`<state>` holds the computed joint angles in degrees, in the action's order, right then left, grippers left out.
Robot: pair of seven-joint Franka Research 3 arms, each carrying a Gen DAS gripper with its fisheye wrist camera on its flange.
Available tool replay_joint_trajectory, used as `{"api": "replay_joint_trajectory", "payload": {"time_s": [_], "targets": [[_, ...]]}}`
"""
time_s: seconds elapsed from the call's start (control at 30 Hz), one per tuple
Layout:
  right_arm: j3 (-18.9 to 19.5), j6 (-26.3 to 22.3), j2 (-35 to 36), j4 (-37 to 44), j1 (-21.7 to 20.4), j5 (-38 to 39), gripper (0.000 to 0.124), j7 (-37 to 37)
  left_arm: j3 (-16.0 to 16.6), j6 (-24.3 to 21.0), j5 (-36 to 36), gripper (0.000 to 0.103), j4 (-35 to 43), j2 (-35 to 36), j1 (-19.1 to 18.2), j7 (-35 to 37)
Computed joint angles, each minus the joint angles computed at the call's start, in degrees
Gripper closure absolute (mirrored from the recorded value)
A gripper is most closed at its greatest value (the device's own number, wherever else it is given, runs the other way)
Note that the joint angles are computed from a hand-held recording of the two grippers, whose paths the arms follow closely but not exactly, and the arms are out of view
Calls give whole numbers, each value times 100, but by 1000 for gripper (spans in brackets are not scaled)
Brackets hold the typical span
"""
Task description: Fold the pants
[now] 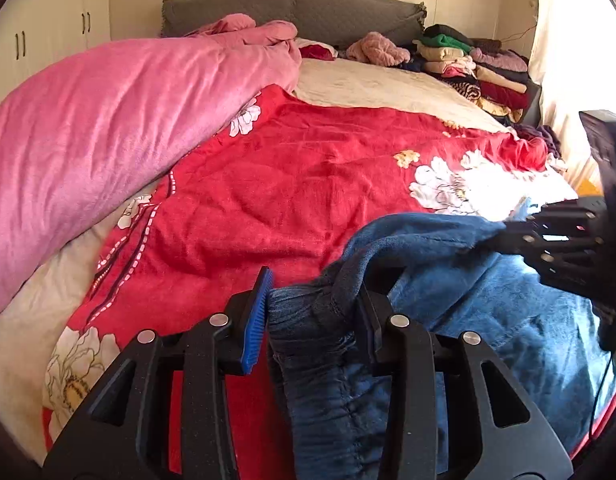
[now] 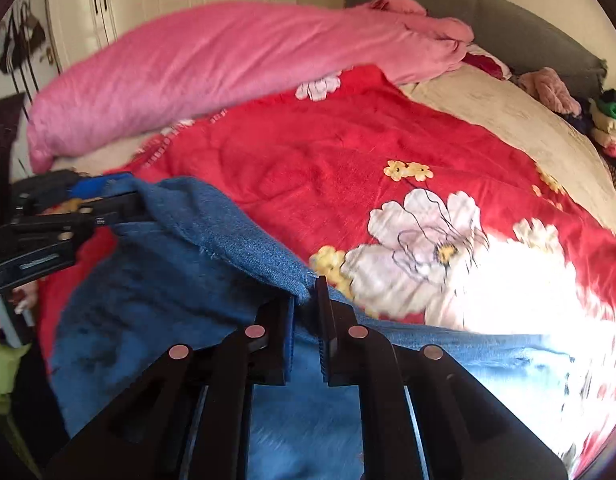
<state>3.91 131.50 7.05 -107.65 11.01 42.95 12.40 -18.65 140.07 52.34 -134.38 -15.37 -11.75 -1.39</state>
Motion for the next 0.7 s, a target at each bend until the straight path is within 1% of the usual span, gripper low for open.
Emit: {"api": "replay_joint_trajectory", "payload": {"time_s": [0.1, 0.2, 0.3, 0.43, 0.5, 0.57, 0.63, 0.7], "targets": [[-139, -319, -575, -540, -169, 434, 116, -236, -186, -170, 132, 74, -21, -125, -101, -194], [-356, -534, -1233, -1188, -239, 709, 116, -478, -334, -369, 123, 73, -62, -269, -262, -278], [-590, -806, -1881, -1824, -265, 734, 116, -681, -479, -615, 66, 73, -132, -473, -473, -184], [-833, -1310, -2467, -2405, -300, 573, 116, -794, -464, -621, -372, 72, -375, -786, -746, 79], [-873, -1355, -2752, -2729, -307, 452, 116, -884, -517, -675, -580, 72, -463, -865, -825, 131], [-885, -1298, -2998, -3033, -305, 330, 116, -965, -608, -827, -773, 72, -495, -864, -914, 187], [-908, -1268, -3119, -3231, -292, 257, 116, -960, -645, -882, -936, 72, -544, -858, -999, 188], [-954, -1385, -3154, -3304, -291, 181, 116, -865, -667, -963, -1129, 72, -590, -835, -1092, 185]]}}
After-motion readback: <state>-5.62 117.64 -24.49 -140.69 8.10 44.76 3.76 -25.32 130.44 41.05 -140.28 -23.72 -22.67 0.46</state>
